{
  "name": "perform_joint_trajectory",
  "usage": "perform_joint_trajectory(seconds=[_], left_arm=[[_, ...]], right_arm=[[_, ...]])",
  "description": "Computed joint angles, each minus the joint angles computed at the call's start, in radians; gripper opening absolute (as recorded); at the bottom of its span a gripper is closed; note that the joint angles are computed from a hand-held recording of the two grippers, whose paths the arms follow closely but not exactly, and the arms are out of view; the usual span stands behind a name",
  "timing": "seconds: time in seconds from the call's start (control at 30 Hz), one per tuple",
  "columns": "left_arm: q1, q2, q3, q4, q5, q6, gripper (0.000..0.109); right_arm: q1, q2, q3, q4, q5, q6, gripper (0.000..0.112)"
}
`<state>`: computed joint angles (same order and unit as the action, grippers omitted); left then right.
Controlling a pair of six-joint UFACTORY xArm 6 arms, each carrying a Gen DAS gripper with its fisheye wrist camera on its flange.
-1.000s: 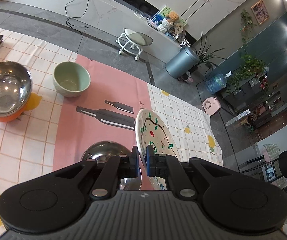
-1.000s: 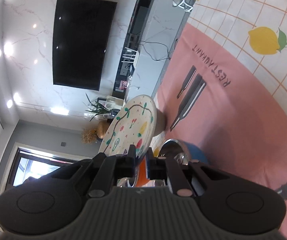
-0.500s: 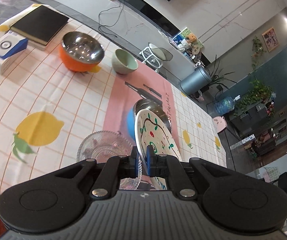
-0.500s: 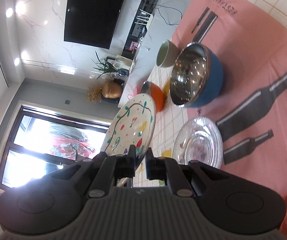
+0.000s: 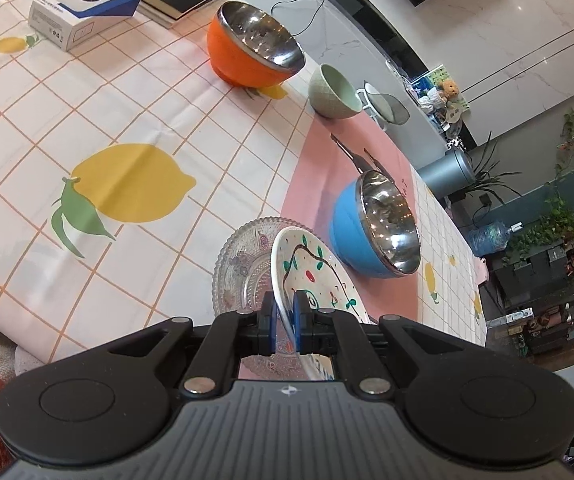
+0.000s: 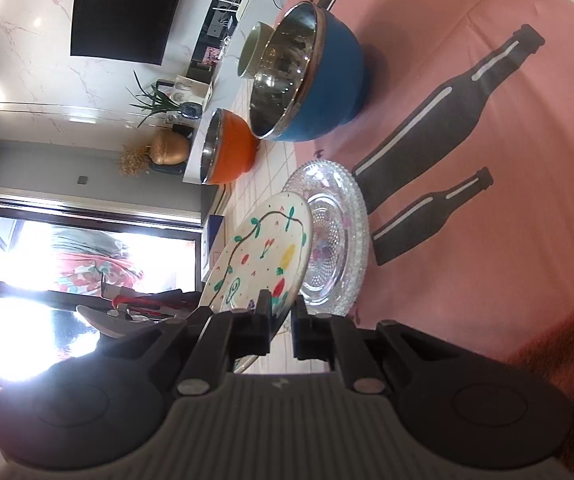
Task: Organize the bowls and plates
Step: 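Lower the white painted plate onto the glass plate with both grippers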
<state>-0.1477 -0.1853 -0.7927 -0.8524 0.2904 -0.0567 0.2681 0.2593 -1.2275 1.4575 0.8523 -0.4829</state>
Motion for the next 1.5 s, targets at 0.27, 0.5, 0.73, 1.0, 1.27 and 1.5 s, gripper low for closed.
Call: perform_joint_trajectory(seconds=[0.27,0.5,0.73,1.0,1.27,1.5], left_arm=[[0.010,0.051,-0.023,-0.042,0.018,0.028,0.011],[0.025,0.062,-0.025,0.128,0.049,-0.118,0.015],[0.029,0.069,-0.027,0.203,0.059,-0.166,0.017],[0.022,0.059,-0.022,0.396,0.058,-0.289,0.017],[0.016,0.058,-0.021,0.554,0.062,-0.378,0.017],[0.018,0.056,-0.024,0.684,0.077,-0.456,0.017]], right_arm=[[-0.010,0.061,-0.066,-0.022,0.008,0.009,0.007],[-0.022,0.068,-0.068,-0.017,0.015,0.016,0.004],[-0.026,0.074,-0.069,-0.020,0.016,0.036,0.003],[-0.013,0.069,-0.074,-0.054,0.000,0.041,0.003],[-0.002,0.073,-0.087,-0.067,-0.020,0.055,0.003],[0.007,0.078,-0.100,-0.103,-0.039,0.063,0.002]])
